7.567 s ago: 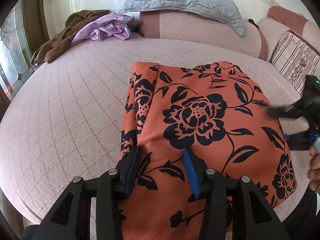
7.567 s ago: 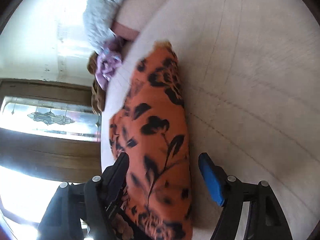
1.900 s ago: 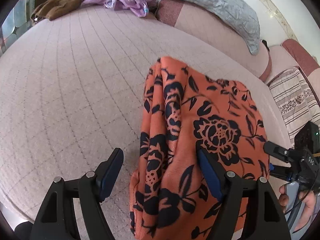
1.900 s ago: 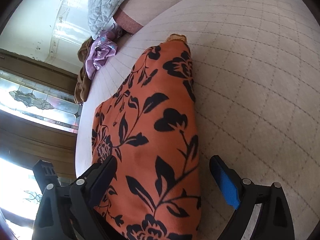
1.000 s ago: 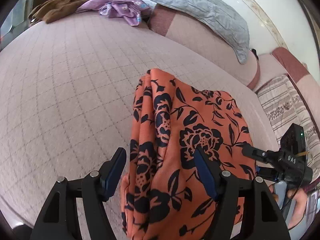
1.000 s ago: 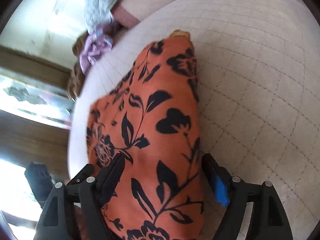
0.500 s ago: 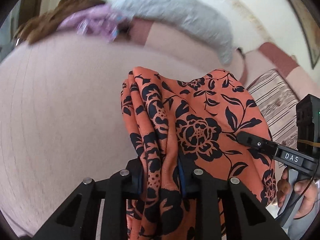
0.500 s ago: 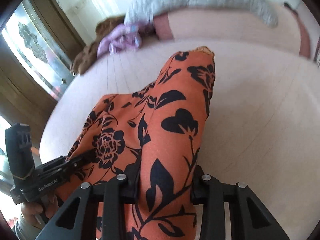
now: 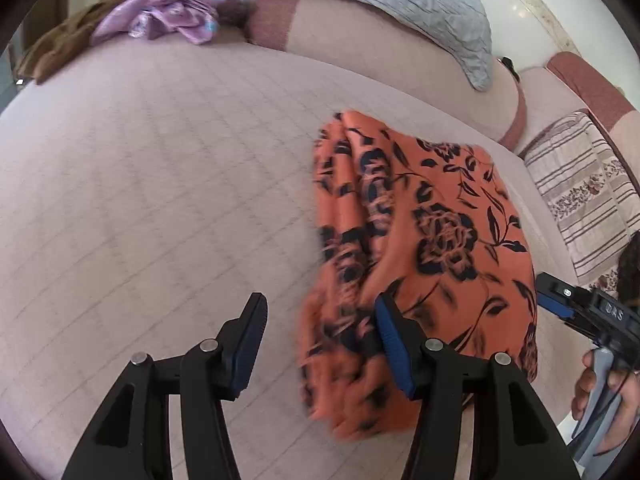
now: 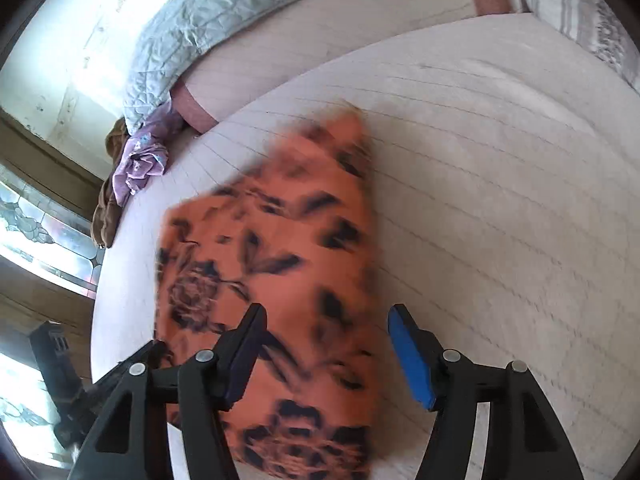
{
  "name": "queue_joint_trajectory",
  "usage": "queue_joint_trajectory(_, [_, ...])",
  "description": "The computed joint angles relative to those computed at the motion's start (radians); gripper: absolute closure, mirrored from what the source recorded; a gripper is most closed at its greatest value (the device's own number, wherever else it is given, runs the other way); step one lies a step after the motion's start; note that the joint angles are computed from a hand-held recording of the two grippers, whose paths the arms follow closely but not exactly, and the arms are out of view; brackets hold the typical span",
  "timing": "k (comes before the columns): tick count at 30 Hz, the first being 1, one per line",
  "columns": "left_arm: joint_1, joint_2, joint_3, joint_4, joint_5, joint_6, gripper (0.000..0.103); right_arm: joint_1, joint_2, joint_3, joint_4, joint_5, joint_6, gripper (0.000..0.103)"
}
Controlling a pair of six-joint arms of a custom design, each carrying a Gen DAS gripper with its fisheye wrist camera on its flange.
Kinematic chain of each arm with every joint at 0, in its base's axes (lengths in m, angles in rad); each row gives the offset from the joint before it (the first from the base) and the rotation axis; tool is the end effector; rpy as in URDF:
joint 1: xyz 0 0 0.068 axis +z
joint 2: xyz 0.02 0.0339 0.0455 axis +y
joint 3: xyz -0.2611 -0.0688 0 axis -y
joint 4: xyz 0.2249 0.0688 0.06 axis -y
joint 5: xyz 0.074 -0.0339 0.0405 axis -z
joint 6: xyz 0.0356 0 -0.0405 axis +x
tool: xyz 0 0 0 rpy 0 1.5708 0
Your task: Fold small clothes
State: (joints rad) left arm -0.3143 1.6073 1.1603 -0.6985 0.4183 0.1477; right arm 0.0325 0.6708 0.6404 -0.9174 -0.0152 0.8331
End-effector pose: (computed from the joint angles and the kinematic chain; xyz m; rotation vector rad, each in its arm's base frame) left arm 0.2829 -0.1072 0.2343 0.7356 2.5893 -0.6171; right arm 0.1060 0.0040 0.2399 0.9912 2.3586 0.3631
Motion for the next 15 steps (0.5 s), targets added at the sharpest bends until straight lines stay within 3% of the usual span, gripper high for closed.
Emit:
queue_joint_trajectory(3, [0.031, -0.047, -0.014, -0.017, 0.009, 0.044, 0.046, 0.247, -0.044, 0.041, -0.062, 0.201, 0.149, 0.036])
queue_joint_trajectory(5, [0.028, -0.102, -0.040, -0.022, 0.003, 0.056, 0.043, 0.399, 0.011, 0.105, -0.039, 0.305, 0.227, 0.036])
queue_joint_trajectory(7, [-0.007, -0.122, -0.069, 0.007, -0.042, 0.064, 0.039, 0.526, 0.040, 0.146, -0.005, 0.386, 0.252, 0.029])
queue_joint_trajectory(9, [-0.043, -0.090, -0.081, 0.025, -0.121, 0.077, 0.039, 0.579, 0.108, 0.129, 0.113, 0.386, 0.220, 0.017])
queue_joint_trajectory(12, [-0.036, -0.070, -0.099, 0.027, -0.126, 0.063, 0.038, 0.471, 0.226, 0.037, 0.227, 0.179, 0.196, 0.017])
queue_joint_trajectory(13, [-0.025, -0.077, -0.097, 0.023, -0.115, 0.062, 0.038, 0.463, 0.239, 0.011, 0.248, 0.159, 0.218, 0.017])
queue_joint_trajectory(15, [-0.009, -0.096, -0.099, 0.015, -0.100, 0.074, 0.038, 0.515, 0.236, 0.053, 0.216, 0.227, 0.236, 0.017])
